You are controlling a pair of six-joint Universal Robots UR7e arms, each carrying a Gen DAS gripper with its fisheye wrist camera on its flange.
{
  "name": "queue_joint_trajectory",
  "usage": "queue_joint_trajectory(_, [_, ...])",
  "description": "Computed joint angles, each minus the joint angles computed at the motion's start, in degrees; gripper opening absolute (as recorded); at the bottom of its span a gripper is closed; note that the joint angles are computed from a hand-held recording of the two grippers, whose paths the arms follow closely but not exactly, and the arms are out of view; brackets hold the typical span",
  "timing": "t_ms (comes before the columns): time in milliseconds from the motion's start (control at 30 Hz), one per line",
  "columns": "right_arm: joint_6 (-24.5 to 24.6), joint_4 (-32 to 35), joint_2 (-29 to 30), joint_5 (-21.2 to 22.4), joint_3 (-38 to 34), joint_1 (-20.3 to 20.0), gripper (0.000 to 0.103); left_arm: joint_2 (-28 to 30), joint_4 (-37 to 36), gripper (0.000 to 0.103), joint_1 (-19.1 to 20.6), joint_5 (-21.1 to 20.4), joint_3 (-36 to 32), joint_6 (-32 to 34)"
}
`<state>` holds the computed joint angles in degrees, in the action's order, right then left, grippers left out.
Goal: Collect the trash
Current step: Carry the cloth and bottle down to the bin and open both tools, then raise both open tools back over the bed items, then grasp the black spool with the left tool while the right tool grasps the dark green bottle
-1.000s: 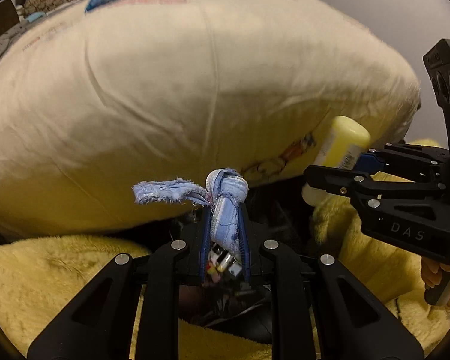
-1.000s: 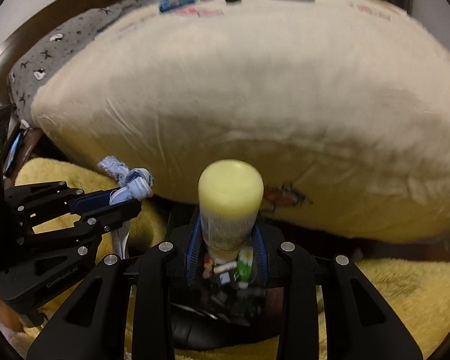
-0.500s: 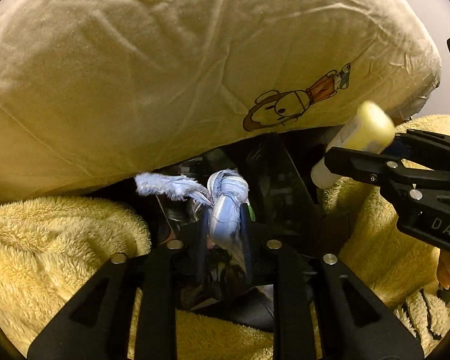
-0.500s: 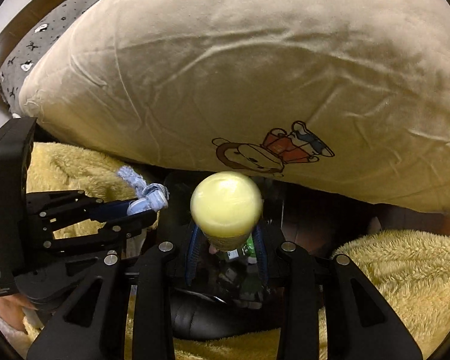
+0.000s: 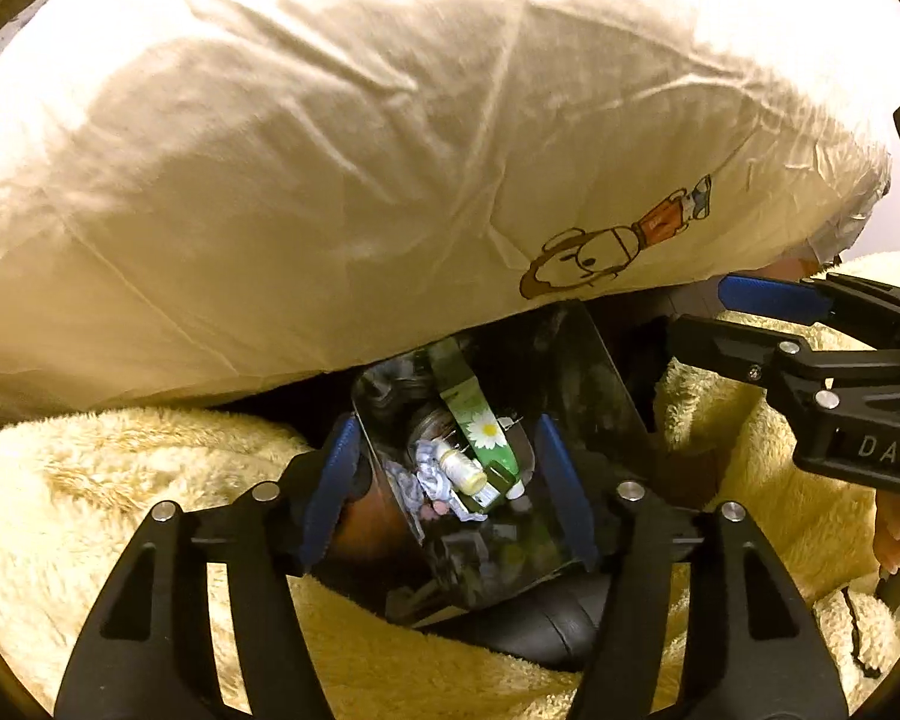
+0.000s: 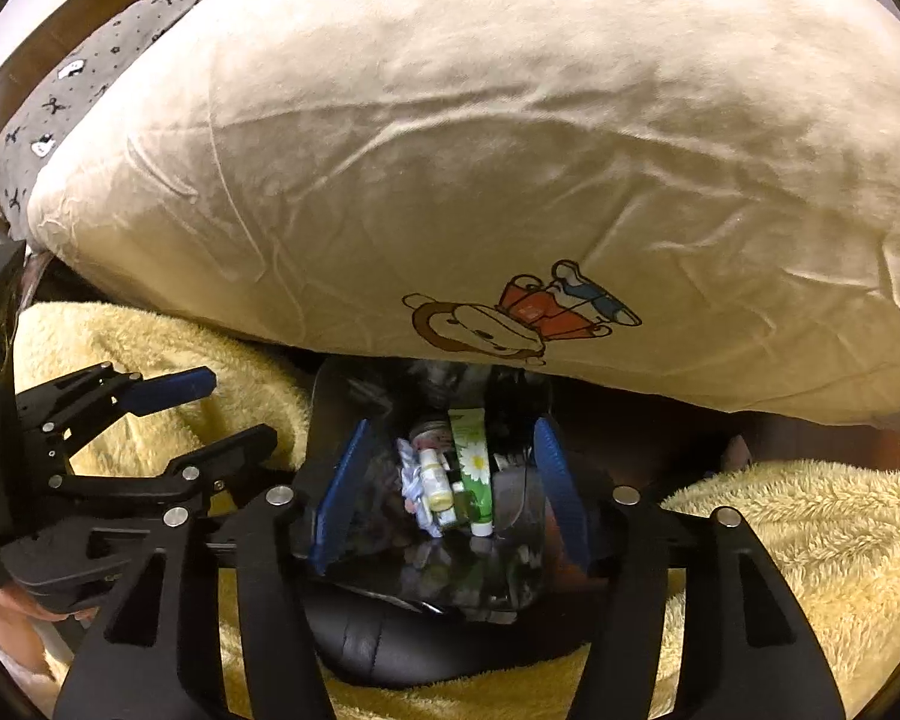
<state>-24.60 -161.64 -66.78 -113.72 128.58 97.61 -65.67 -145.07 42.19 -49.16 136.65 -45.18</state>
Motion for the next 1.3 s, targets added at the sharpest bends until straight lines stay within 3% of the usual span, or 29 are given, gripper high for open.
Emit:
queue_joint_trajectory(200, [-0.10, -4.01, -2.13, 2.21, -0.42, 1.17, 0.074, -2.85, 1.42, 0.072, -2.49, 5.06, 0.28, -0.17])
queue_joint_trajectory(567, [-2.41, -8.95, -2.66, 2.99, -5.37, 3.39, 0.079, -6.28, -0.08, 0.080, -3.97, 13.28, -3.23, 5.14])
queue_joint_trajectory(733, [-3.52, -10.24, 1.25, 1.15, -12.37, 4.48, 0.082, -4.35, -1.68, 0.084, -2.66, 16.79, -7.55, 10.48])
queue_joint_trajectory(933, [-7.87, -7.64, 9.97, -4.14, -25.91, 5.33, 0.082, 1.46, -8.59, 0.085, 1.39, 17.94, -15.85, 21.50])
queue_joint_trajectory(1133, [-10.89, -1.44, 18.24, -2.20, -39.12, 4.84, 0.082, 7.16, -12.06, 0.084, 5.93, 16.13, -25.87, 29.12])
queue_joint_trajectory(1300, [-12.61, 2.66, 24.90, -0.91, -49.52, 4.69, 0.092, 10.98, -10.34, 0.080, 9.05, 15.54, -33.78, 31.40])
